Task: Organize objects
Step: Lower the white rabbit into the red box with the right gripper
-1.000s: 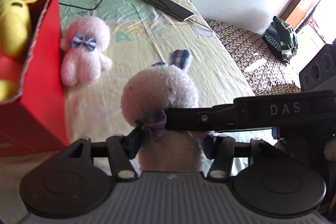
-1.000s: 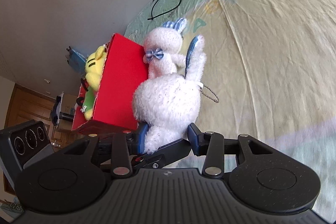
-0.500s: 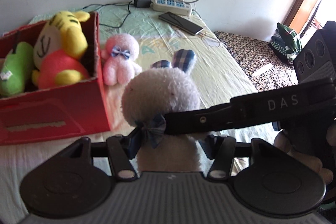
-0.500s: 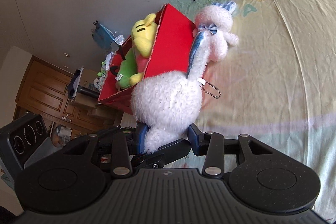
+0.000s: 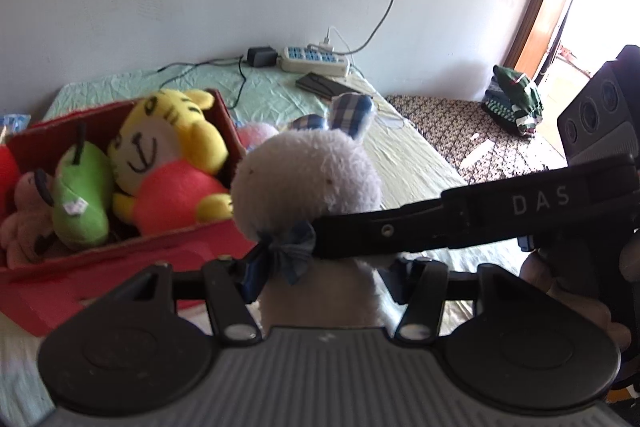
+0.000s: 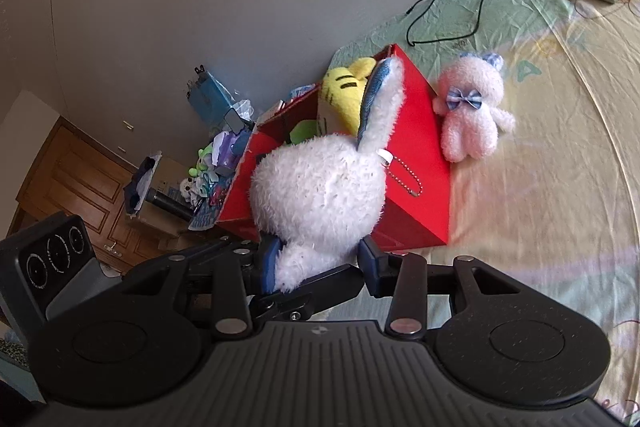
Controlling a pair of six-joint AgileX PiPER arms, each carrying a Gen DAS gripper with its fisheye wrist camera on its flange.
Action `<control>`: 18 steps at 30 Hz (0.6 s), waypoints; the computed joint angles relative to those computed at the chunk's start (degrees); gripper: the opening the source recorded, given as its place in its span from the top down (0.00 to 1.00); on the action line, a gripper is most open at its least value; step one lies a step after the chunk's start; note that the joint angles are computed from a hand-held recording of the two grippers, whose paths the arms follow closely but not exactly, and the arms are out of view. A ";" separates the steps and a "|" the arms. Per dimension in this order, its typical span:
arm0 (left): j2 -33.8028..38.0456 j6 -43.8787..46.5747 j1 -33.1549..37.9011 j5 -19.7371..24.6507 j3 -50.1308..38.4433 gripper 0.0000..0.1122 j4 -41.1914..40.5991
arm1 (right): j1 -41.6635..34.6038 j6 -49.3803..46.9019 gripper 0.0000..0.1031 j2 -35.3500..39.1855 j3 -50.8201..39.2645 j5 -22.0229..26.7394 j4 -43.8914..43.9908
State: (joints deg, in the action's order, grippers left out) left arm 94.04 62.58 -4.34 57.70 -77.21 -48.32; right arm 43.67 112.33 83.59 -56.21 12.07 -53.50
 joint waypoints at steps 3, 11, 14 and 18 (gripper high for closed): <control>1.81 2.07 2.35 1.70 -3.03 0.49 -2.40 | 1.83 0.16 0.57 2.79 -4.88 3.93 -3.03; 8.15 3.44 6.20 3.88 -12.33 0.48 -5.57 | 2.71 -11.85 0.58 11.44 -18.20 10.34 -3.04; 9.72 4.11 5.60 1.27 -13.63 0.47 -5.21 | 1.99 -18.43 0.58 15.03 -22.64 11.15 -1.26; 13.56 2.40 4.74 -1.32 -17.32 0.47 -3.14 | -0.75 -24.07 0.59 19.06 -26.23 9.07 3.34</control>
